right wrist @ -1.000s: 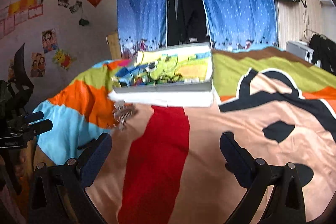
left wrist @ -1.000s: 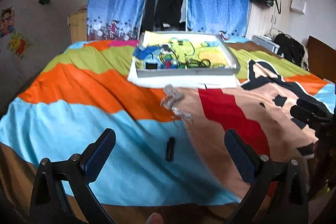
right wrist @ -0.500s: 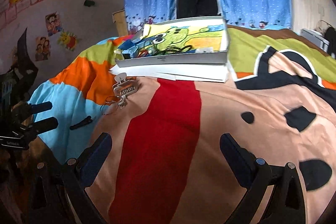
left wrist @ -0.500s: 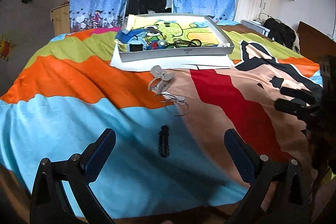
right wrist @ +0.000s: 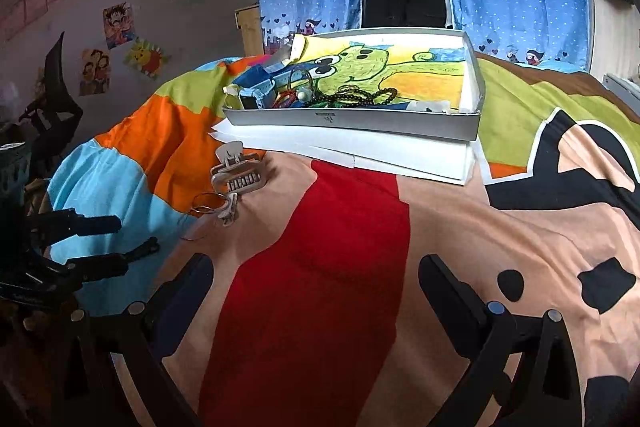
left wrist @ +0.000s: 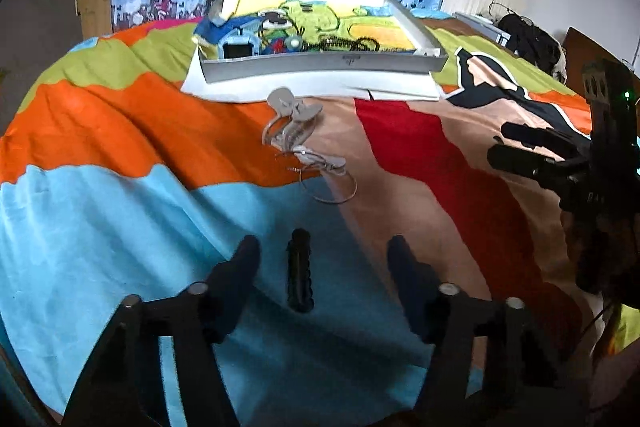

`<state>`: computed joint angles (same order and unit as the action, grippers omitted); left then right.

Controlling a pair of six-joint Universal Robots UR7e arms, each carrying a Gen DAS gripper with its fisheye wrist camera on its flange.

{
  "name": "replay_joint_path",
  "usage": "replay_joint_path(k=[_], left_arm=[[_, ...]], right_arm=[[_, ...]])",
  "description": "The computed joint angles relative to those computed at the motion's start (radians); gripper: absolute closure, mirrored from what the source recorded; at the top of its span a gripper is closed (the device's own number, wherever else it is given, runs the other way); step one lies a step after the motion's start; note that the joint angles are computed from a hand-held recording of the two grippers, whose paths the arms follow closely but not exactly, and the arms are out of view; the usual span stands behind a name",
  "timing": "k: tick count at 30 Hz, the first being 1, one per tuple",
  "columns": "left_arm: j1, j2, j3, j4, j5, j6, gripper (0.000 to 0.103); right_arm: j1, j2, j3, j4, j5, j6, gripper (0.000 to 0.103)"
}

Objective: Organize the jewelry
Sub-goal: 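Grasp the black hair tie with the left tool while the right tool approaches the white claw clip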

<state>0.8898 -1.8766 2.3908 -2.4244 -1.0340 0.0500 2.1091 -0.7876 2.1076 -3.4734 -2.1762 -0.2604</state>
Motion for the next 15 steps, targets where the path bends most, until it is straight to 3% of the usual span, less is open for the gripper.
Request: replay_joint_path(k=[10,15], left_arm=[[0.047,0.059,-0.038,0.076,0.033,-0.058,0.09],[0.062,0.072,-0.04,0.051,0.068,-0.088,0.092]], right_arm=[[-0.037,0.033,-0.08,0.079,0.08,-0.011,0.0],[-0.057,0.07,-0.139,0.123,0.123,-0.022,0.0]])
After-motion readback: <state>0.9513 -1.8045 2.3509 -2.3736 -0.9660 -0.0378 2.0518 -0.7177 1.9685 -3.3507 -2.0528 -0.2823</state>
